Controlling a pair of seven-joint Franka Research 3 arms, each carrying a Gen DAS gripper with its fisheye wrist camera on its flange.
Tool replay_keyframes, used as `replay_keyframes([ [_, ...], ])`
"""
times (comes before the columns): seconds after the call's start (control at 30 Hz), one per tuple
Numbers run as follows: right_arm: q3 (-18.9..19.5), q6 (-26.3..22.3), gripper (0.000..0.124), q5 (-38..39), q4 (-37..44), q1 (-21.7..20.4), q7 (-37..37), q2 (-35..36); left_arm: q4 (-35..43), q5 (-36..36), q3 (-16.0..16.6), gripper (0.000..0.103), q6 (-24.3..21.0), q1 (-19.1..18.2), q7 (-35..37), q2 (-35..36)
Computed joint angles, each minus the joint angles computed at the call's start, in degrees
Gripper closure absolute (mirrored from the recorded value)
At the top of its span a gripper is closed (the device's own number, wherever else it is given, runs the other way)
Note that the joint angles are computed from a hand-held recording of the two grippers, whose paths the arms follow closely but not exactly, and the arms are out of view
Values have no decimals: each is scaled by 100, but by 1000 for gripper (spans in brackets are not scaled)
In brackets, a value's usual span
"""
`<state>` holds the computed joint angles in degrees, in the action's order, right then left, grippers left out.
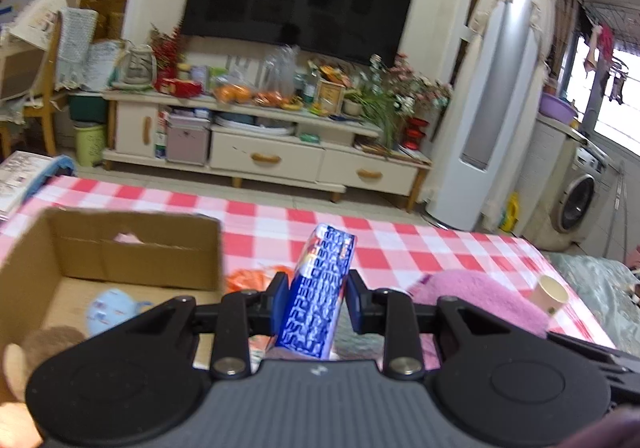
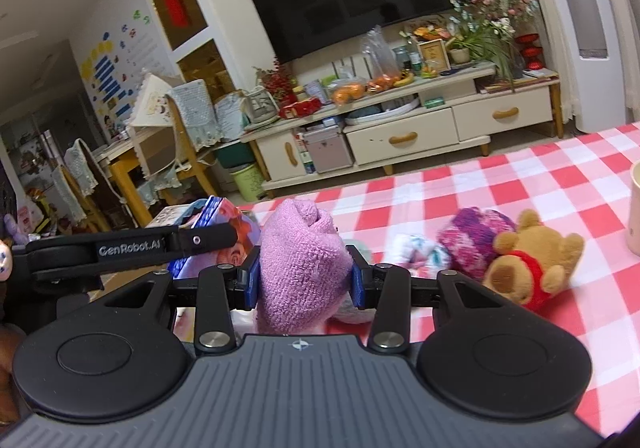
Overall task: Organize soft objects
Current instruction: 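Carry the tissue box with the left tool and the pink hat with the right tool over the box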
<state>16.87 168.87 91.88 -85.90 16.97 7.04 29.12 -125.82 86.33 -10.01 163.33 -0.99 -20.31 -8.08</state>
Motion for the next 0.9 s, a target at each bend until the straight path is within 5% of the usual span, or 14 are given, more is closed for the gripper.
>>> replay_keyframes([
  [0.4, 102, -507, 72, -456, 113, -82, 21, 110, -425, -403, -51, 74, -941, 194, 450, -477],
  [0.9, 167, -1128, 71, -1460, 247, -216, 504, 282, -687, -1042, 10, 73, -1112, 477, 978, -652],
])
